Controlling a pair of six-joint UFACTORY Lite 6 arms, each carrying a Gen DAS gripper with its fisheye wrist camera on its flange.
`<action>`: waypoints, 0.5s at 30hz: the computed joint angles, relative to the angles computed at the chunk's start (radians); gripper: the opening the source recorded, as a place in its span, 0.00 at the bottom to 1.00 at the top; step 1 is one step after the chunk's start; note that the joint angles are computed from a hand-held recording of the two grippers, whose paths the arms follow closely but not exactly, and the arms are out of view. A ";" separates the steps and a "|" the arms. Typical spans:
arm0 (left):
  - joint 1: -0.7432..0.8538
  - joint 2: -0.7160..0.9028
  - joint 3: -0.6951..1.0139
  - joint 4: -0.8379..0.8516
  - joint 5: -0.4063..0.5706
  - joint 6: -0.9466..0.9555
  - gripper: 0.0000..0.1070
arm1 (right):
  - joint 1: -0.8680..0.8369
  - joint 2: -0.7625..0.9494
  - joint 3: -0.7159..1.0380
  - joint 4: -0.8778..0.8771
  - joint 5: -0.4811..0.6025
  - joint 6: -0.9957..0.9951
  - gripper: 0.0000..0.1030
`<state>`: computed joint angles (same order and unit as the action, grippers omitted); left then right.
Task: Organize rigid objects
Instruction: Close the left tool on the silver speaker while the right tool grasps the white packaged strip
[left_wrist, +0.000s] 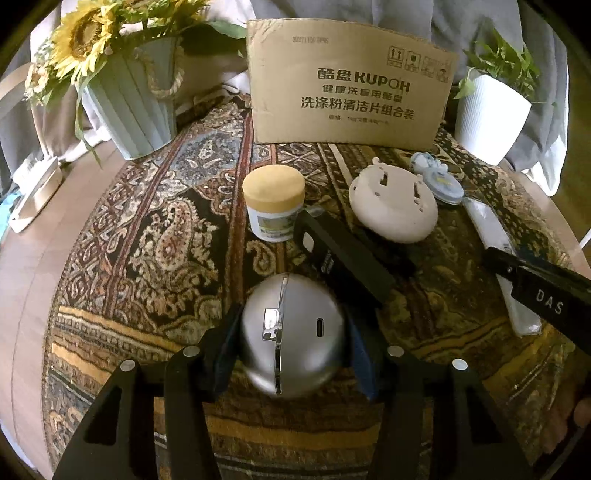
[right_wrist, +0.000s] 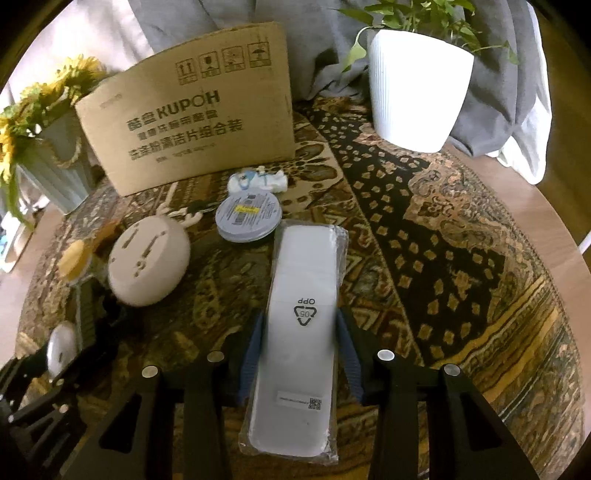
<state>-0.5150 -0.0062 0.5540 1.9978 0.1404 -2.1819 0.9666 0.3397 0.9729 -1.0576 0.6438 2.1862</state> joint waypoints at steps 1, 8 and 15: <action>-0.008 -0.016 -0.012 -0.033 0.004 0.027 0.49 | 0.007 -0.009 -0.006 0.001 0.002 0.001 0.39; -0.064 -0.130 -0.070 -0.286 0.031 0.255 0.49 | 0.079 -0.082 -0.039 0.029 0.075 -0.002 0.39; -0.098 -0.243 -0.074 -0.597 0.071 0.557 0.49 | 0.144 -0.158 -0.048 0.045 0.168 -0.011 0.39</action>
